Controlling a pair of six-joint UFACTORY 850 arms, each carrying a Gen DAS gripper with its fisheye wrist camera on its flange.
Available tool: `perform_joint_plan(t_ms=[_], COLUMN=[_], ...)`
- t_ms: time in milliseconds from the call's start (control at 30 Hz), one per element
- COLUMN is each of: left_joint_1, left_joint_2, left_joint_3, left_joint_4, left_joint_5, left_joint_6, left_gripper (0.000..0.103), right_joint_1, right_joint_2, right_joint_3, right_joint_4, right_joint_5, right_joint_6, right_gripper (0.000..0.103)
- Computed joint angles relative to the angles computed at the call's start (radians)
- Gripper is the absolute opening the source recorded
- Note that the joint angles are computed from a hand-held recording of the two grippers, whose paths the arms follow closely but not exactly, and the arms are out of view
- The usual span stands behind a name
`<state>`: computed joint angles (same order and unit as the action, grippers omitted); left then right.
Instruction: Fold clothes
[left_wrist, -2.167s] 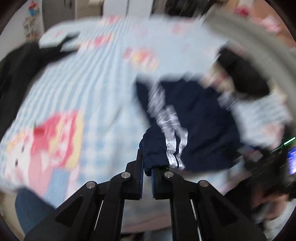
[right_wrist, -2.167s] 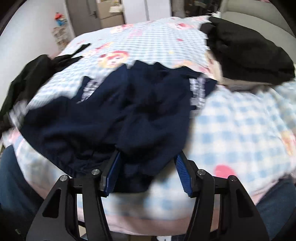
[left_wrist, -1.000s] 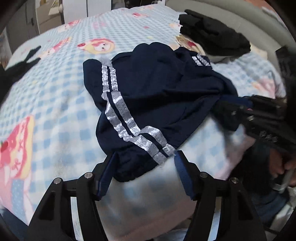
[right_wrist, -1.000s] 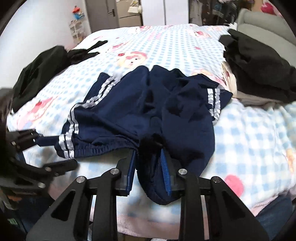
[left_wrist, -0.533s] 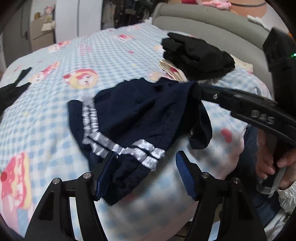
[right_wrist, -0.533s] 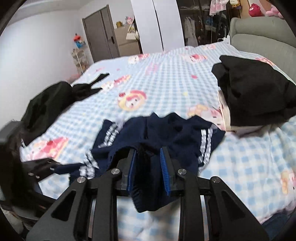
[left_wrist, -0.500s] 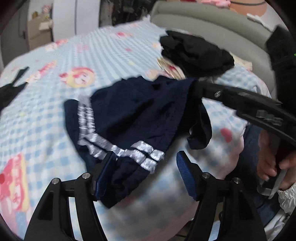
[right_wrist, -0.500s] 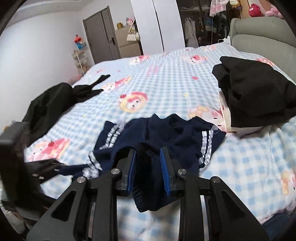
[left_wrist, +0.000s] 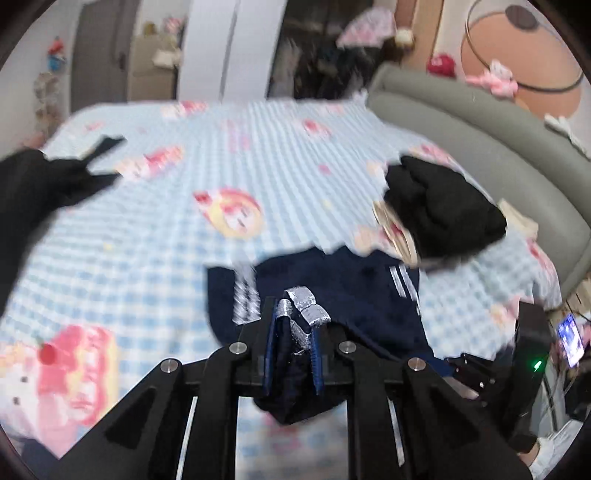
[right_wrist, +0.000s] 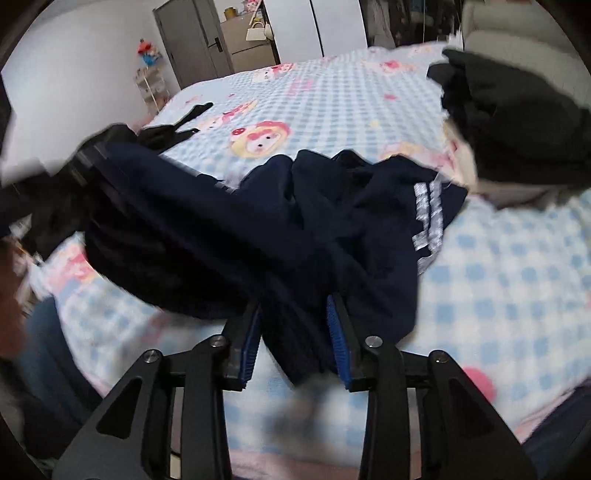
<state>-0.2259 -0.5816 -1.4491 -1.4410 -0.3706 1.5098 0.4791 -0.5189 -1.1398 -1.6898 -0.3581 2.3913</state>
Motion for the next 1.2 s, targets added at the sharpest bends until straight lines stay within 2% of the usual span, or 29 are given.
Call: perform_joint_plan(t_ms=[100, 133, 167, 233, 267, 300, 400, 467, 500, 567, 633, 667, 700, 767, 833, 933, 1000, 1100, 1133, 1200], left_joint_1=[0.038, 0.053, 0.068, 0.077, 0.078, 0.079, 0.073, 0.059, 0.052, 0.03, 0.006, -0.003, -0.009, 0.001, 0.015, 0.021, 0.048, 0.084, 0.094, 0.097], left_joint_2=[0.021, 0.02, 0.017, 0.0, -0.006, -0.016, -0.053, -0.075, -0.085, -0.093, -0.099, -0.098, -0.092, -0.075, -0.046, 0.016, 0.057, 0.117, 0.131, 0.141], left_joint_3=[0.029, 0.032, 0.034, 0.028, 0.031, 0.029, 0.018, 0.012, 0.011, 0.018, 0.027, 0.033, 0.042, 0.051, 0.069, 0.1, 0.104, 0.1, 0.093, 0.083], left_joint_4=[-0.139, -0.134, -0.128, -0.02, 0.035, 0.104, 0.294, 0.419, 0.472, 0.566, 0.671, 0.713, 0.729, 0.636, 0.448, 0.238, 0.122, 0.013, 0.002, 0.009], left_joint_5=[0.001, -0.015, -0.032, -0.009, 0.001, -0.007, -0.04, -0.061, -0.07, -0.05, -0.016, 0.009, 0.047, 0.064, 0.068, 0.08, -0.027, -0.144, -0.176, -0.182], left_joint_6=[0.071, 0.043, 0.014, -0.094, -0.133, -0.187, -0.345, -0.441, -0.477, -0.531, -0.593, -0.624, -0.641, -0.578, -0.418, -0.203, -0.044, 0.046, 0.05, 0.055], left_gripper=[0.014, 0.014, 0.014, 0.014, 0.014, 0.014, 0.018, 0.022, 0.032, 0.044, 0.039, 0.02, 0.012, 0.012, 0.012, 0.012, 0.011, 0.012, 0.012, 0.012], right_joint_1=[0.002, -0.001, -0.005, -0.008, -0.005, -0.001, 0.008, 0.008, 0.009, 0.011, 0.013, 0.013, 0.01, -0.001, -0.007, 0.007, 0.025, 0.044, 0.046, 0.045], right_joint_2=[0.005, 0.007, 0.008, 0.008, 0.009, 0.011, 0.038, 0.067, 0.076, 0.09, 0.104, 0.11, 0.114, 0.117, 0.122, 0.144, 0.187, 0.27, 0.296, 0.343], right_joint_3=[0.008, 0.012, 0.018, 0.022, 0.022, 0.022, 0.044, 0.071, 0.078, 0.086, 0.093, 0.097, 0.101, 0.112, 0.122, 0.125, 0.136, 0.167, 0.176, 0.188], right_joint_4=[-0.016, -0.019, -0.03, -0.014, 0.01, 0.038, 0.032, -0.02, -0.02, 0.011, 0.04, 0.053, 0.068, 0.092, 0.091, 0.073, 0.03, -0.046, -0.066, -0.1], right_joint_5=[-0.042, -0.045, -0.039, -0.041, -0.058, -0.083, -0.154, -0.182, -0.196, -0.227, -0.258, -0.274, -0.275, -0.256, -0.234, -0.27, -0.327, -0.415, -0.43, -0.44], right_joint_6=[0.04, 0.056, 0.079, 0.086, 0.068, 0.041, 0.074, 0.148, 0.154, 0.13, 0.108, 0.098, 0.093, 0.093, 0.108, 0.106, 0.127, 0.183, 0.198, 0.218], right_gripper=[0.047, 0.054, 0.056, 0.056, 0.049, 0.037, 0.025, 0.023, 0.022, 0.02, 0.018, 0.018, 0.018, 0.018, 0.018, 0.018, 0.018, 0.018, 0.018, 0.018])
